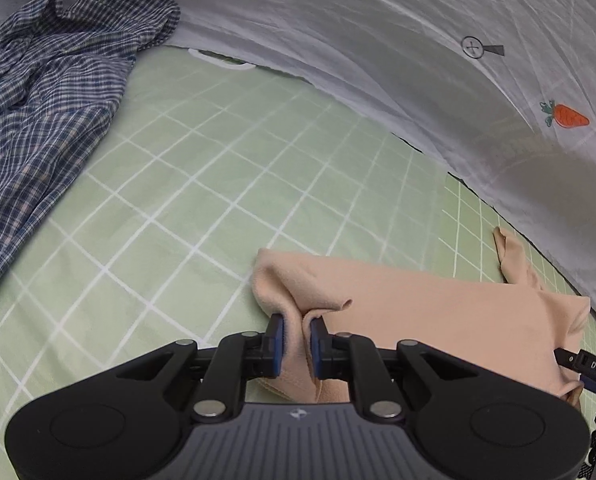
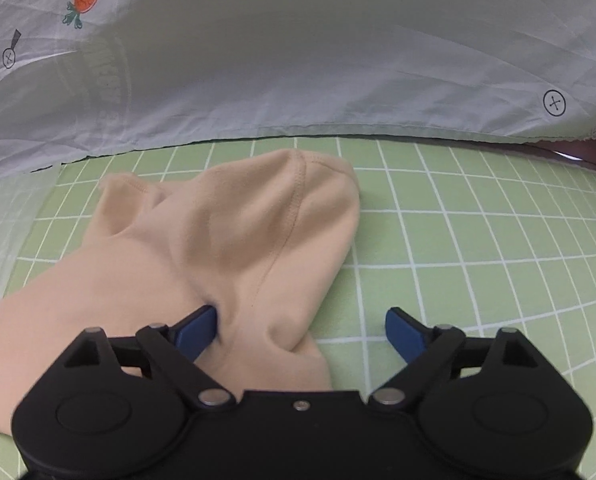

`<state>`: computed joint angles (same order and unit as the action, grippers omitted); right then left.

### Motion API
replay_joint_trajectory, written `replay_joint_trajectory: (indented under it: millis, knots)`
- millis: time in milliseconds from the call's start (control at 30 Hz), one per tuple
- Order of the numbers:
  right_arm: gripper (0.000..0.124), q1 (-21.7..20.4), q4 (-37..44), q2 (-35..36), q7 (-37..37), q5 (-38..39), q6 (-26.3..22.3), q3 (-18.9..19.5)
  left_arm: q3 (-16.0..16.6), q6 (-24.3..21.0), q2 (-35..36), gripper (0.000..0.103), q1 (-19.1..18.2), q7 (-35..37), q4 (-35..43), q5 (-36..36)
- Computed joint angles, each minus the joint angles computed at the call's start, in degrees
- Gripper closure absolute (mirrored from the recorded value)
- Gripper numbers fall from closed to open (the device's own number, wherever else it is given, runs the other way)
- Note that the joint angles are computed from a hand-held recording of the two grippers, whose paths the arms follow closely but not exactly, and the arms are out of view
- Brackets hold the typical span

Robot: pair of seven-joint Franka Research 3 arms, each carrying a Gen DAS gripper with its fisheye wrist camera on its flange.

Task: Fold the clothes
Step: 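Fold the sweater end over and open both grippers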

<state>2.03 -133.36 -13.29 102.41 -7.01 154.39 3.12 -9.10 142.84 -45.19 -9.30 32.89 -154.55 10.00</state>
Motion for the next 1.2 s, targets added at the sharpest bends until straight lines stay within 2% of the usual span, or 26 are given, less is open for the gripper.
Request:
replay_joint_trajectory:
  millis: [133,300,433,567,633,700,733,800,833,900,1000,1067,1200]
  knots:
    - [0.026,-1.0,-2.4,-4.4,1.3,0.9,-4.1,-0.7,0.1,1.2,-0.7,0.088,-1.7,1.0,0.7,-0.6]
    - [0.026,-3.1,-8.1,-14.7,3.4,1.1,-9.1,0.2,-0.9,4.1,-0.1,0.088,-5.2,3.3,2.6,-1.2]
    - [0.026,-4.7,-13.4,-23.6,3.2,1.7,-14.8,0.6,-1.0,7.1,2.4,0.088,-11.8,8.0,5.2,-3.7]
    - [0.025,-5.9,-17.9,-31.5,1.1,3.1,-20.2,-0.3,0.8,10.3,6.0,0.087,-21.3,12.5,6.4,-11.2]
    - [0.024,-7.0,-19.7,-34.8,0.4,3.3,-22.7,-0.2,2.1,10.1,7.7,0.082,-26.1,13.2,6.5,-17.3]
    - [0.024,-8.1,-20.7,-37.1,0.2,3.7,-24.5,-0.4,2.2,8.3,7.9,0.074,-28.7,14.4,6.4,-21.1]
    - [0.024,-8.6,-21.2,-38.1,0.1,4.0,-25.1,-0.6,1.3,6.7,7.6,0.07,-28.7,14.7,6.7,-21.4]
    - [0.024,-9.1,-21.8,-39.7,0.0,5.0,-25.3,-1.1,-1.6,3.0,6.4,0.048,-26.7,13.0,7.4,-20.2]
    - [0.024,-8.8,-22.1,-40.4,-0.6,5.9,-24.2,-1.6,-3.0,1.2,5.8,0.045,-25.4,11.7,7.7,-19.2]
    - [0.024,-8.1,-22.8,-41.7,-2.0,7.9,-22.0,-2.5,-4.5,-1.1,4.4,0.043,-23.7,9.5,7.9,-17.7]
    - [0.024,-5.6,-24.2,-42.9,-4.9,11.5,-15.6,-2.9,-4.8,-4.3,3.4,0.042,-22.0,7.5,8.0,-16.1]
    - [0.026,-2.5,-24.0,-41.3,-7.6,15.2,-12.0,-4.3,-4.7,-7.3,3.5,0.042,-20.9,7.2,8.9,-14.8]
    - [0.041,1.8,-23.9,-38.2,-11.6,22.0,-9.3,-6.4,-4.1,-11.5,4.0,0.04,-20.2,7.9,9.9,-14.1]
